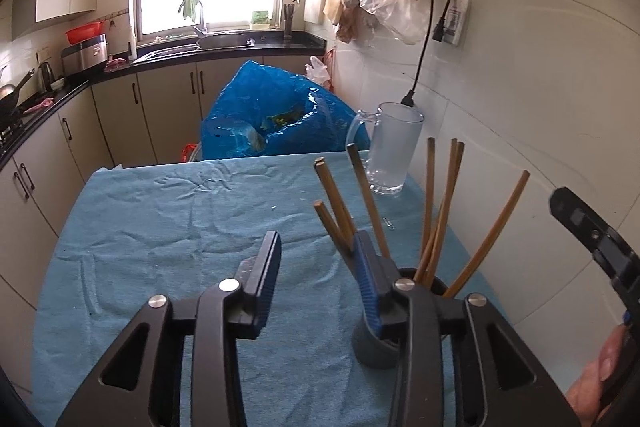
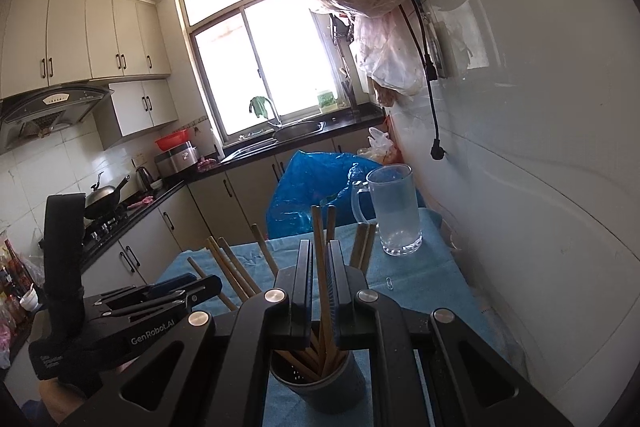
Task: Organize utensils
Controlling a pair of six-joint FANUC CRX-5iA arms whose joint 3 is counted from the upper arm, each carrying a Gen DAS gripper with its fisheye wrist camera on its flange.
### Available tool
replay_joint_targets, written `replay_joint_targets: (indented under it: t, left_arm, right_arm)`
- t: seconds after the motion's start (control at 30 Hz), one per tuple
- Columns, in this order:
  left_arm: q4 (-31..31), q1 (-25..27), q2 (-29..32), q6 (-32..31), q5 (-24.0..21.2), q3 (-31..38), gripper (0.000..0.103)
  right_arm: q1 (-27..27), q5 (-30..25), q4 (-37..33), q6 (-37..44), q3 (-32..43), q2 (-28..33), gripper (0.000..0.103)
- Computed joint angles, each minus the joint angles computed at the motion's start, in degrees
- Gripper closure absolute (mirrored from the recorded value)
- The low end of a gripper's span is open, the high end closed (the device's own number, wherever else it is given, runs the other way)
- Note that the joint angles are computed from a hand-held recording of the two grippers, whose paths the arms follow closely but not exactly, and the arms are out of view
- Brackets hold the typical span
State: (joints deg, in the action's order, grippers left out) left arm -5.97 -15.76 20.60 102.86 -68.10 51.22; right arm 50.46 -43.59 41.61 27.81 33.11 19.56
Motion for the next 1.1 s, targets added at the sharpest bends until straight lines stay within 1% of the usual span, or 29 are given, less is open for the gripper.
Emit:
replay_joint_targets:
  t: [0.07,0.2,0.27,0.33,0.5,0.53,0.57,0.6,0.73,0.8,0.83,0.87,0.9,1.0,1.1]
  left_arm:
    - [0.0,0.1,0.1,0.3,-0.2,0.2,0.059]
    - [-0.1,0.2,-0.1,0.4,-0.2,0.0,0.054]
    - [0.4,0.3,-0.3,0.3,0.1,-0.4,0.048]
    - [0.1,0.1,-0.5,0.4,0.3,-0.6,0.044]
    - [-0.6,0.0,-0.9,1.4,0.3,-0.9,0.04]
    - [-0.8,0.0,-1.1,1.7,0.4,-1.2,0.038]
    - [-1.1,0.0,-1.3,2.1,0.4,-1.5,0.034]
    - [-1.4,-0.1,-1.5,2.5,0.3,-1.6,0.032]
    - [-2.0,-0.1,-2.6,3.2,0.7,-3.2,0.028]
    - [-2.8,-0.3,-3.1,3.8,0.7,-3.7,0.026]
    - [-3.8,-0.5,-3.4,4.5,0.8,-3.9,0.023]
    - [-4.4,-0.7,-3.6,5.0,0.7,-4.0,0.019]
    - [-5.2,-0.9,-3.9,5.7,0.6,-4.1,0.017]
    - [-7.7,-1.5,-5.1,7.5,1.0,-5.0,0.015]
    - [-10.1,-1.9,-6.8,9.1,1.3,-6.5,0.012]
  right_arm:
    - [0.1,-0.1,-0.5,0.1,0.1,-0.1,0.095]
    - [0.3,-0.1,0.1,-0.6,-0.5,-0.7,0.095]
    - [0.5,-0.2,0.3,-1.0,-0.7,-0.9,0.095]
    - [0.6,-0.1,0.3,-1.2,-1.2,-1.2,0.095]
    - [0.5,-1.0,-1.0,-0.7,-0.7,-1.2,0.095]
    - [0.5,-1.1,-1.1,-0.8,-0.8,-1.2,0.093]
    - [0.5,-1.3,-1.2,-1.0,-0.9,-1.3,0.087]
    - [0.5,-1.4,-1.0,-1.3,-1.2,-1.5,0.078]
    - [0.8,-2.3,0.6,-3.0,-2.3,-2.1,0.062]
    - [1.1,-3.6,0.8,-3.1,-2.2,-2.0,0.049]
    - [1.3,-4.4,1.2,-3.1,-2.1,-1.9,0.046]
    - [1.6,-5.3,1.5,-2.9,-1.7,-1.7,0.04]
    - [1.8,-6.1,1.6,-2.5,-1.4,-1.5,0.034]
    - [2.8,-9.8,3.5,-2.4,-0.2,-0.5,0.025]
    - [3.7,-13.7,4.7,-1.8,1.6,0.6,0.019]
